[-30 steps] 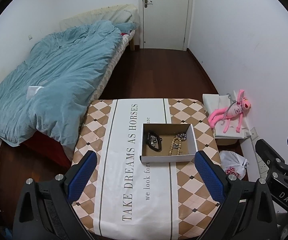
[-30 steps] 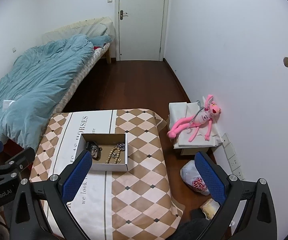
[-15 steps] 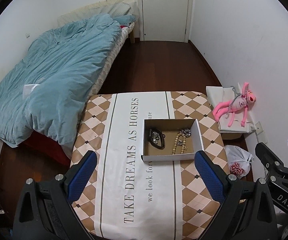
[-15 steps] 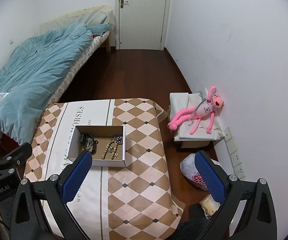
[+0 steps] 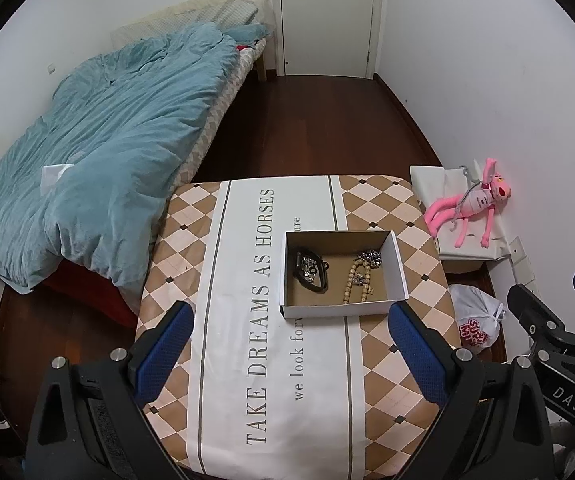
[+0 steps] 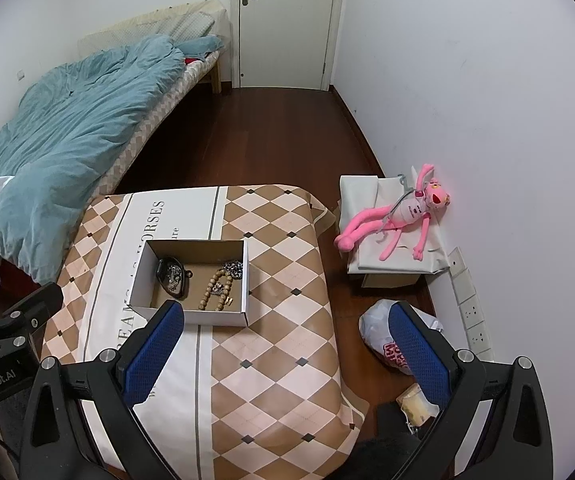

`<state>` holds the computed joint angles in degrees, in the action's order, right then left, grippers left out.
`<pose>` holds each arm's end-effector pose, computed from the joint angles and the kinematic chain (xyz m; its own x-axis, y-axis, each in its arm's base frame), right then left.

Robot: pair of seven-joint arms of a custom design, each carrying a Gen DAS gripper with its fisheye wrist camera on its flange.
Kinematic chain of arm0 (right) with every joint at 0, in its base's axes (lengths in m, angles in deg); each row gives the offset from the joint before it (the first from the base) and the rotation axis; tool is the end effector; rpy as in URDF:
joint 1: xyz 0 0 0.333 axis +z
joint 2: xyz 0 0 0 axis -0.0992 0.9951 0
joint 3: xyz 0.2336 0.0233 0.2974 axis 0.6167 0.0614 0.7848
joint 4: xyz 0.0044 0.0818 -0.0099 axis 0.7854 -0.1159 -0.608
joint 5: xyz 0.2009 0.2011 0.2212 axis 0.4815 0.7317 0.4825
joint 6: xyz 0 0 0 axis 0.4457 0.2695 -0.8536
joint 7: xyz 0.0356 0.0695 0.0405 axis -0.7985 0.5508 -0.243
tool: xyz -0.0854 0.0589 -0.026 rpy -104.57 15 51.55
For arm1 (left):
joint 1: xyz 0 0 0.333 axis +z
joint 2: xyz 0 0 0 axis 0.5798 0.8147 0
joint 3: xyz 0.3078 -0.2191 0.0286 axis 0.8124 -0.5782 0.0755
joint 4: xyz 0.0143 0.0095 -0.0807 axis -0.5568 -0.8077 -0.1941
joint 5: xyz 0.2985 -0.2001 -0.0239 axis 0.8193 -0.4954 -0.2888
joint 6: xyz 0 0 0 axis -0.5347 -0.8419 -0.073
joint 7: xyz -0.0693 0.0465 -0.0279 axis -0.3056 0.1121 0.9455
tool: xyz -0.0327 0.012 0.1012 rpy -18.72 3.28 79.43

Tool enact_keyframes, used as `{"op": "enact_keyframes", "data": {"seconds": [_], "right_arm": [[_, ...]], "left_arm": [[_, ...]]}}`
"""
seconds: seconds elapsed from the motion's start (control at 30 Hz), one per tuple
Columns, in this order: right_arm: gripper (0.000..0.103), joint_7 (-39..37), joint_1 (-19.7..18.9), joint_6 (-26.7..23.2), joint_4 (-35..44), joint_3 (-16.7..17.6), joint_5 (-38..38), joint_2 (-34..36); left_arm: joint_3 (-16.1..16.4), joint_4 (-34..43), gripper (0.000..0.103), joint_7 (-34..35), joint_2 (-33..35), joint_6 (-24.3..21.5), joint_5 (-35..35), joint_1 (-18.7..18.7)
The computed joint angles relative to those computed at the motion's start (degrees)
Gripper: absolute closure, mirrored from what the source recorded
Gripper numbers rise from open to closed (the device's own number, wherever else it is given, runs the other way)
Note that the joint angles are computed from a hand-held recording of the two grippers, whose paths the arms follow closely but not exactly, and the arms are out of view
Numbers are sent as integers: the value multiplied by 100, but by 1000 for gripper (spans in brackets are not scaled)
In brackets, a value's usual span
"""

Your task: Organize jewelry

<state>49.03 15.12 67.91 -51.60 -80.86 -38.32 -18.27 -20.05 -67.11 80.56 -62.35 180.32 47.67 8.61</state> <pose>0.6543 0.2299 0.5509 0.3231 -0.9442 0.0646 -0.7452 -0.2958 -0.5976 0.5894 -0.3699 0.5198 0.3721 -0.9282 0.0010 -0.7622 -0.3062 -0.5704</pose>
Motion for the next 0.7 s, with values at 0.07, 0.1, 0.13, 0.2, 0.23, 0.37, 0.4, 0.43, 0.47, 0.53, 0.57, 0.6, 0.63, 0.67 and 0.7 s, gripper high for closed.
{"op": "enact_keyframes", "data": {"seconds": [0.07,0.1,0.13,0.2,0.23,0.37,0.4,0.43,0.47,0.53,0.57,0.6,0.63,0.67,0.7], "right_arm": [[0,-12,3,-4,3,6,4,6],[0,-29,1,-13,4,16,15,10],[0,-36,4,-22,7,17,16,14],[0,-73,-8,-41,30,32,45,28],[0,-77,-5,-49,36,31,51,35],[0,-77,6,-33,19,18,47,26],[0,-81,4,-33,19,21,55,27],[0,-78,10,-33,20,17,48,30],[0,-80,8,-35,18,15,49,24],[0,-71,12,-31,22,10,46,28],[0,-70,12,-33,24,10,46,30],[0,-79,7,-36,26,17,56,32],[0,-87,5,-39,24,18,58,27],[0,-85,8,-37,22,15,53,27],[0,-94,3,-39,26,18,58,25]], "left_arm": [[-4,-29,4,0,0,23,-30,16],[-4,-55,4,0,-11,31,-34,22],[-5,-63,4,-1,-8,31,-43,25],[-5,-71,4,17,-12,39,-53,37],[-5,-72,4,15,-9,35,-58,38],[-9,-77,4,24,-18,37,-64,36],[-7,-85,4,28,-21,38,-59,37],[-9,-92,4,32,-24,45,-59,40],[-9,-93,4,34,-25,48,-62,43],[-3,-89,4,10,-23,38,-45,32],[-6,-78,4,16,-16,32,-50,33],[-3,-90,4,7,-20,55,-35,33],[-3,-83,4,9,-19,51,-33,32],[-1,-90,4,10,-26,61,-22,33],[3,-96,4,11,-30,72,1,30]]}}
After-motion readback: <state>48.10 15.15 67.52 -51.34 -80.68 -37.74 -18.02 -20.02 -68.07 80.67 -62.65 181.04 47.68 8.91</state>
